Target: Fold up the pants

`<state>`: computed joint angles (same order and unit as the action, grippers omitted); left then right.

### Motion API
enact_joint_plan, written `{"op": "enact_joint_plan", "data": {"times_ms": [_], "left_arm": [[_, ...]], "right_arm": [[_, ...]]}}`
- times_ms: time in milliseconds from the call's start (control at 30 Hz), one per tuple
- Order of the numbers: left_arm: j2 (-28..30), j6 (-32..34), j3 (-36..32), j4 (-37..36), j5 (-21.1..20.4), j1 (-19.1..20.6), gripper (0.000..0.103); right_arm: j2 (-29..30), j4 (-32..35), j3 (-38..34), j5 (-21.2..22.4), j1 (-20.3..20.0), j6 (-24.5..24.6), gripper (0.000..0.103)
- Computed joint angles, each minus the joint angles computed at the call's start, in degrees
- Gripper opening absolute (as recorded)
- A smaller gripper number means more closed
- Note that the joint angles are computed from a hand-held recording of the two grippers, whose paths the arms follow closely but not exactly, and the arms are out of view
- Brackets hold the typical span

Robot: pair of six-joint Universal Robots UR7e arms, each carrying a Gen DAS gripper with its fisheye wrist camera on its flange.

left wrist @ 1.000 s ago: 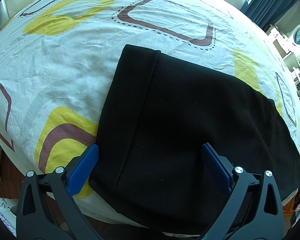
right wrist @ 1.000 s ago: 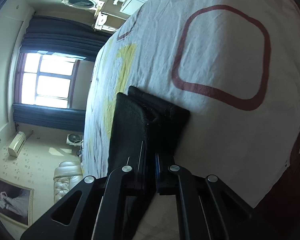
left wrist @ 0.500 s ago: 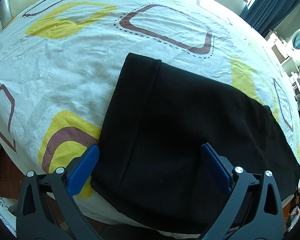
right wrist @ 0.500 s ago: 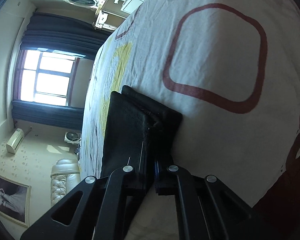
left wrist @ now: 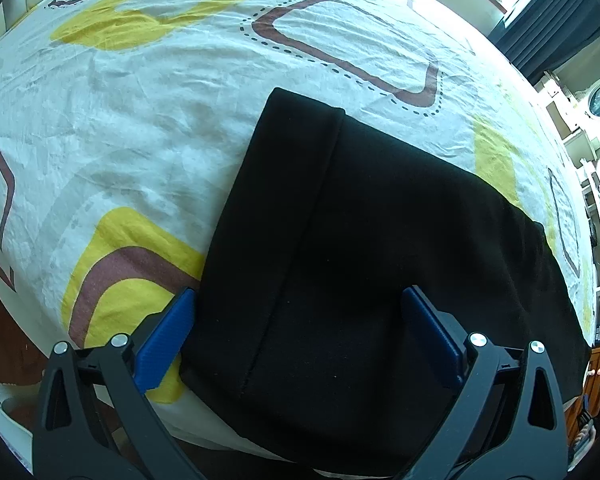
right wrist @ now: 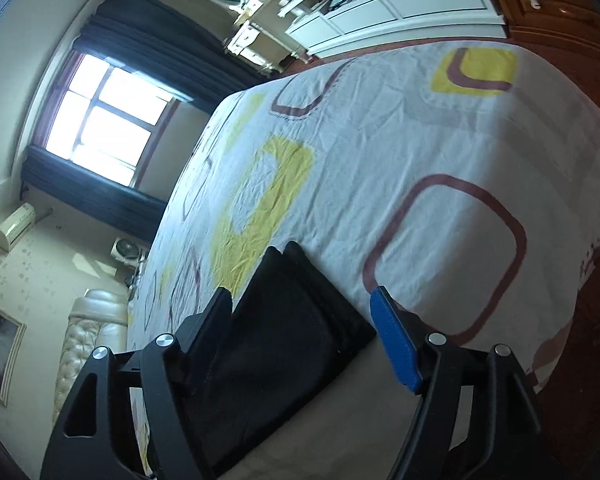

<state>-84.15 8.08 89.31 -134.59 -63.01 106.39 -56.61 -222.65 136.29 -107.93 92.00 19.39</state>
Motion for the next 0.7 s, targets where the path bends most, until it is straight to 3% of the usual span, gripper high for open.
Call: {"op": "enact_joint_plan", "data": {"times_ms": [167,267,367,533,667,700], "left_arm": [[0.3,0.1,-0.3,0.0,-0.1,0.1,0.101],[0.2,0.0,-0.3,0.0,-0.2,0.2,0.101],[0.4,-0.1,-0.4,0.0,-0.4,0.3,0.101],[0.4,-0.2,-0.4,0.0,-0.3,0.2,0.101],[0.4,-0.1,-0.5,0.0,-0.3,0.2,0.101],[0.4,-0.1,-0.5,0.0,-0.3,0.2,0.101]], "right_arm": [[-5.1,19.3,-4.0,4.2,-3.3,-6.1,0.071],[-5.6,24.2,-5.2,6.8,-6.1,-7.2,0.071],[-4.8,24.4,-4.9,10.5,-8.7,-7.2,0.073],[-5.5,21.7,-2.5,20.6,-12.8,-6.4,0.076],[-5.4,22.8,-2.1,25.3,-13.8,-7.6,0.076],[-5.1,23.1,-2.4,23.9,-12.9,-8.4,0.076]]}}
